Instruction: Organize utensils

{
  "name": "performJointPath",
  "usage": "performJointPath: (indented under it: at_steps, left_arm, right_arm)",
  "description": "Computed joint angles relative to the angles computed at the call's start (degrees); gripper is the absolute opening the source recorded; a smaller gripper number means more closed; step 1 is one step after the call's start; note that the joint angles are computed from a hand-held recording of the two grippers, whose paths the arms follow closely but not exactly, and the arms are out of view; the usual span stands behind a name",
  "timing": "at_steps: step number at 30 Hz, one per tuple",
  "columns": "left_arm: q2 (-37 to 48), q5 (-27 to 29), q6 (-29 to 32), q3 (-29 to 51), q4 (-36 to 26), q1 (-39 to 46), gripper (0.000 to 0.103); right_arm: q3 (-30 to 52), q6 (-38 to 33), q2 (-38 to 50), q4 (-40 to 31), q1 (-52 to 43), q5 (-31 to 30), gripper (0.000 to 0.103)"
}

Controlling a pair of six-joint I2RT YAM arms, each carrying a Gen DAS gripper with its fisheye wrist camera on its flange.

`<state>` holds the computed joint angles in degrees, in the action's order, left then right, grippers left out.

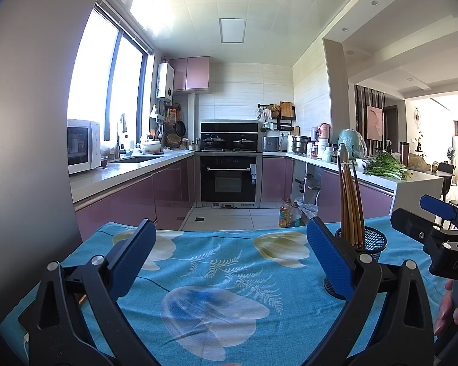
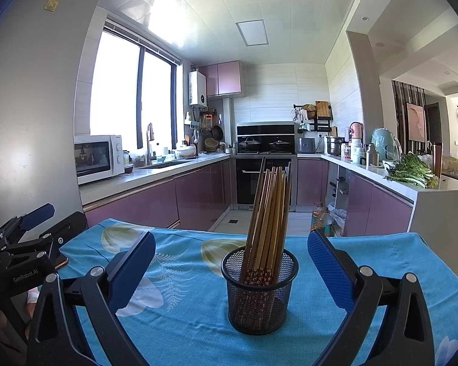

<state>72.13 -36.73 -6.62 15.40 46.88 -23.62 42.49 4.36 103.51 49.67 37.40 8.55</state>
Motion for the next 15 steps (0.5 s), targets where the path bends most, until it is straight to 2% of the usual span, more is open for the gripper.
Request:
performJointPath:
  at_steps: [15]
  left_arm:
    - [0.31, -0.13, -0.04, 0.04, 0.17, -0.15, 0.097]
  right_arm:
    - [0.21, 0.05, 0.39, 0.27, 0.28, 0.43, 0.097]
